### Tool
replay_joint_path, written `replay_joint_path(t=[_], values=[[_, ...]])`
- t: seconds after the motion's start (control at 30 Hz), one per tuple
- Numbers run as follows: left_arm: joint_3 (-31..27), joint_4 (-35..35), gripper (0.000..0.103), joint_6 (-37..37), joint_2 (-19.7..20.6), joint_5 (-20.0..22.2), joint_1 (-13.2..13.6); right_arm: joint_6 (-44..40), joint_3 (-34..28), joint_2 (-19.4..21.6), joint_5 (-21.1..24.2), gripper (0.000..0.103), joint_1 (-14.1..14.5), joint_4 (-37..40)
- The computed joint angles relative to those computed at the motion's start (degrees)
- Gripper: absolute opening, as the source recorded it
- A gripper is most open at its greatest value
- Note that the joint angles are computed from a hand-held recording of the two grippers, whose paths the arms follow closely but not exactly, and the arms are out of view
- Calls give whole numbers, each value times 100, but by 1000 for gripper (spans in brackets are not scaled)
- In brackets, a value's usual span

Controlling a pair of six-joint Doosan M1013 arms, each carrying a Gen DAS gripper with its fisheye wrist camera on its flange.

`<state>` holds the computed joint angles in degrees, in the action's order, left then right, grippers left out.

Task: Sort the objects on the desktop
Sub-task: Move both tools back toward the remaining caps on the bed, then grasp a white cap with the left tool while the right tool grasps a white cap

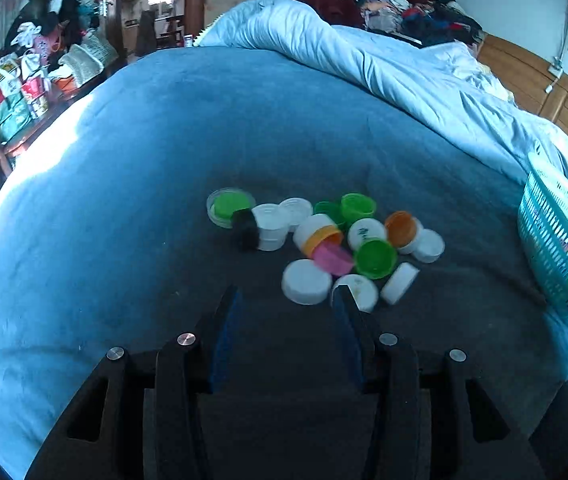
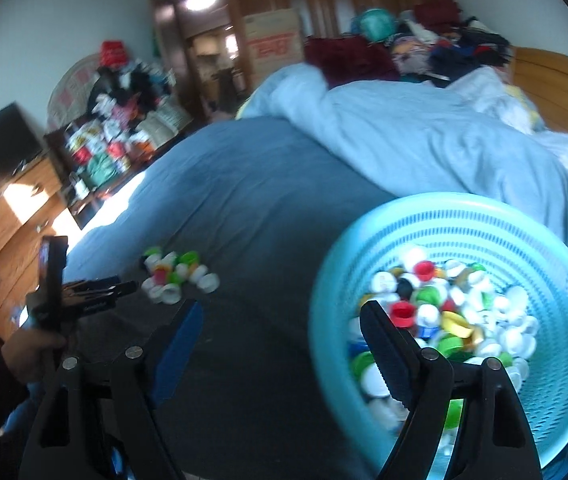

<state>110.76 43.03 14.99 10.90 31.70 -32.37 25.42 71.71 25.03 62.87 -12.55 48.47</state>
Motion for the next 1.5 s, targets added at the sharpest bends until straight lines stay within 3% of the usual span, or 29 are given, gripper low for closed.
replay_joint_path(t=[0.13, 0.17, 0.3, 0.37, 0.43, 0.5, 0.63, 0.77, 0.87, 0.93, 1.0, 1.13, 1.3, 1.37, 1.5], values=[[13, -653, 41, 991, 46, -555, 226, -138, 119, -141, -20, 85, 117, -147], [-5, -1046, 41, 1563, 81, -718, 293, -139, 136, -167, -31, 85, 149, -195], [-26, -1911, 41, 2696, 155, -1045, 439, -79, 183, -256, 21, 86, 236, -295], [-56, -2137, 42, 2888, 219, -1165, 505, -179, 277, -356, -13, 85, 290, -371], [-100, -2596, 32, 3304, 249, -1252, 563, -250, 345, -424, -36, 85, 324, -365], [-90, -2129, 27, 2875, 234, -1202, 500, -324, 437, -495, -96, 83, 355, -304], [81, -1523, 27, 2052, 99, -1353, 459, -331, 518, -472, -16, 65, 480, -264], [387, 276, 27, -17, -180, -1302, 322, -342, 530, -317, 113, 64, 681, -386], [603, 772, 27, -767, -273, -1332, 321, -312, 422, -102, 236, 64, 895, -618], [706, 613, 27, -844, -269, -1503, 418, -309, 281, 81, 260, 64, 1106, -881], [767, 927, 27, -1245, -295, -1655, 457, -272, 121, 268, 297, 64, 1296, -1060], [787, 884, 27, -1230, -288, -1740, 497, -95, -145, 573, 348, 64, 1580, -1409], [790, 742, 27, -1108, -275, -1784, 522, 191, -383, 874, 432, 62, 1746, -1791], [782, 713, 27, -1063, -272, -1760, 519, 210, -387, 907, 449, 32, 1764, -1862], [768, 793, 27, -1133, -258, -1685, 484, 233, -196, 804, 290, 32, 1699, -1744]])
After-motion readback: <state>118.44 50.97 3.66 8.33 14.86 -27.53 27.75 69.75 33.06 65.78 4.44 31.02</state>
